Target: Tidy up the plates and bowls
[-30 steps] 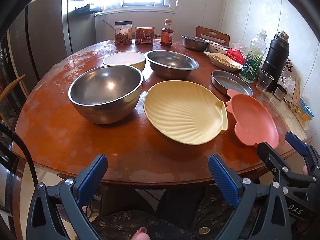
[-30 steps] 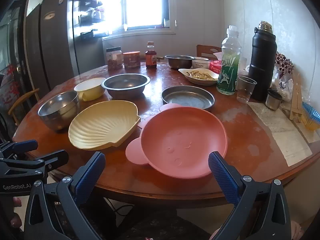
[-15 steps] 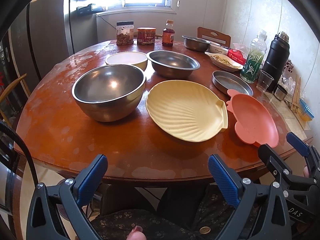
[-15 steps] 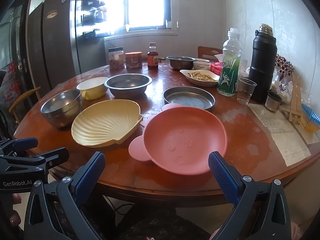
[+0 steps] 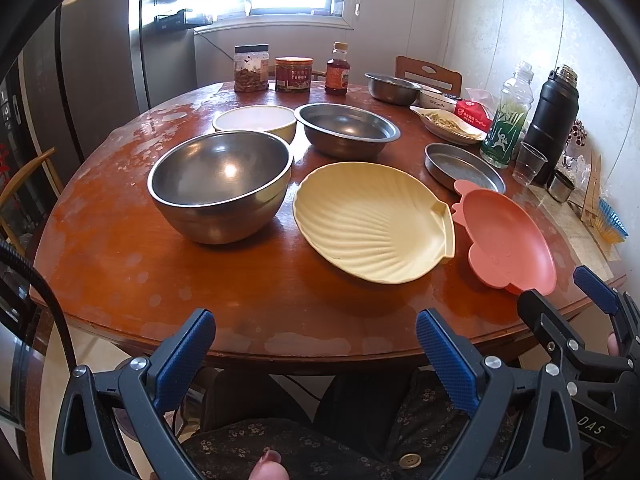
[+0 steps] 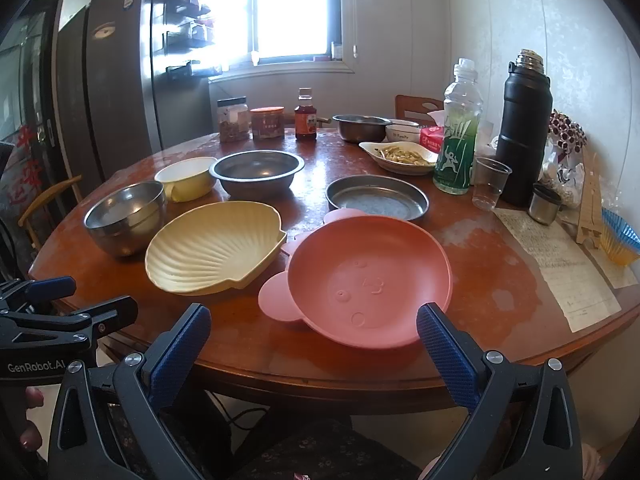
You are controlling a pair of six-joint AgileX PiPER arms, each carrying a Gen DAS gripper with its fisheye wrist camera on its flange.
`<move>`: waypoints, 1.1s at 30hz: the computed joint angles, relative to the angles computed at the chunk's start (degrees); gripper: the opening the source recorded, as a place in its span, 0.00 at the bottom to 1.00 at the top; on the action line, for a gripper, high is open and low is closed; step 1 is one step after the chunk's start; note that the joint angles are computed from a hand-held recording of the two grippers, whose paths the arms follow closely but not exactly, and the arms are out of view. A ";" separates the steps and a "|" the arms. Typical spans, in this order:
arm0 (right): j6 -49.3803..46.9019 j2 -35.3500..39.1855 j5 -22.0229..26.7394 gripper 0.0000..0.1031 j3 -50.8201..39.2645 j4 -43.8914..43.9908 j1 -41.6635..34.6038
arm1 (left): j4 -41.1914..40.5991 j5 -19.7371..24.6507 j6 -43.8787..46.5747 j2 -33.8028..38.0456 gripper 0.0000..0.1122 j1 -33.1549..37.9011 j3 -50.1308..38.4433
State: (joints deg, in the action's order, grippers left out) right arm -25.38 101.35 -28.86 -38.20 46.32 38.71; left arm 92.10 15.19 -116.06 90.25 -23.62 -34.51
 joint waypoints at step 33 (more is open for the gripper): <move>1.03 0.08 1.70 1.00 -0.18 -1.82 -2.83 | -5.99 -3.27 7.69 1.74 0.90 0.14 -2.28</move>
